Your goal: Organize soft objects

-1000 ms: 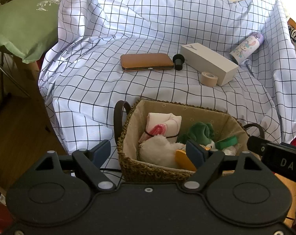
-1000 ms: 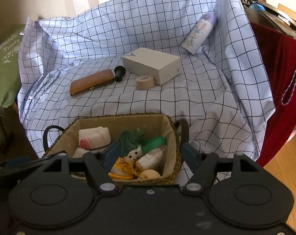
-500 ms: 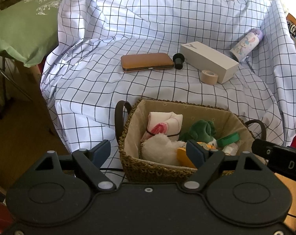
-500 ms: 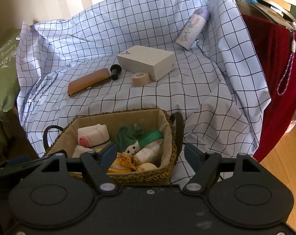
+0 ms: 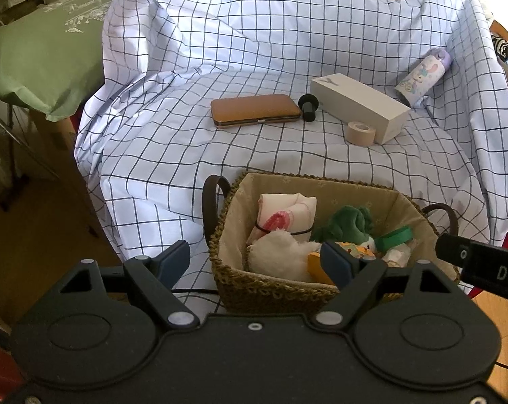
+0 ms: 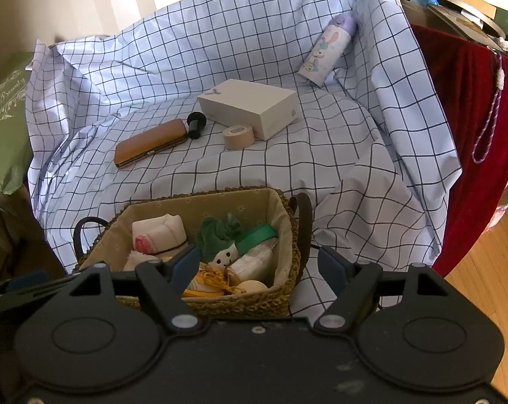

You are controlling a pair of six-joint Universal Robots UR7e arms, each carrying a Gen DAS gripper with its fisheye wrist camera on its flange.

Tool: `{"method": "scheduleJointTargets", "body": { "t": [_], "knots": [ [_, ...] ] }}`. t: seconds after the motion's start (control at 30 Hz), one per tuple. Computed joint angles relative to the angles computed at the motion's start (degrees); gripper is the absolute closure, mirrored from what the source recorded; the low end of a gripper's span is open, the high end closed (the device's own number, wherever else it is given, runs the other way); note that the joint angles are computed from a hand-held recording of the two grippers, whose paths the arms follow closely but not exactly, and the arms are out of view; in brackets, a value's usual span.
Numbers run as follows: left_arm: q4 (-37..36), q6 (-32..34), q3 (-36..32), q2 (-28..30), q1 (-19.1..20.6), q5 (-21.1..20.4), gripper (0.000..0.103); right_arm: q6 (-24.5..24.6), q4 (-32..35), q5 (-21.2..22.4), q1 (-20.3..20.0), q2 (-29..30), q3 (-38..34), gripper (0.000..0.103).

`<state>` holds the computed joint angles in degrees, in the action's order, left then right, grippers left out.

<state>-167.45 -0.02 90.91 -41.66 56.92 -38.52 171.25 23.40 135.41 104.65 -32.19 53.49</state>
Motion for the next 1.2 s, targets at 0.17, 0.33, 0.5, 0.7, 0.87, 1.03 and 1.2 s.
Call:
{"method": "scheduleJointTargets", "body": {
  "t": [0.17, 0.33, 0.5, 0.7, 0.87, 1.03, 1.2],
  "knots": [
    [-0.6, -0.1, 0.5, -0.3, 0.0, 0.5, 0.021, -0.5, -0.1, 0.3, 0.2, -0.1, 0.0, 0.024],
    [-1.6, 0.5, 1.1, -0.6, -0.1, 0.8, 0.021, -1.2, -0.5, 0.2, 0.4, -0.4, 0.3, 0.021],
    [-2.2, 1.0, 1.3, -0.7, -0.3, 1.2, 0.021, -1.9, -1.0, 0.2, 0.6, -0.8, 0.8, 0.019],
    [-3.1, 1.8, 1.5, -0.8, -0.5, 1.7, 0.021, -2.1, -1.0, 0.3, 0.9, -1.0, 0.8, 0.017],
    [-3.2, 1.9, 1.4, -0.8, -0.5, 1.8, 0.02, -2.4, -1.2, 0.3, 1.0, -1.4, 1.0, 0.016],
    [-4.0, 2.5, 1.7, -0.9, -0.6, 2.1, 0.02, -2.8, -1.9, 0.4, 1.4, -1.8, 1.5, 0.016],
    [-4.1, 2.7, 1.7, -0.9, -0.6, 2.1, 0.02, -3.4, -2.4, 0.4, 1.7, -2.1, 1.9, 0.015]
  ]
}}
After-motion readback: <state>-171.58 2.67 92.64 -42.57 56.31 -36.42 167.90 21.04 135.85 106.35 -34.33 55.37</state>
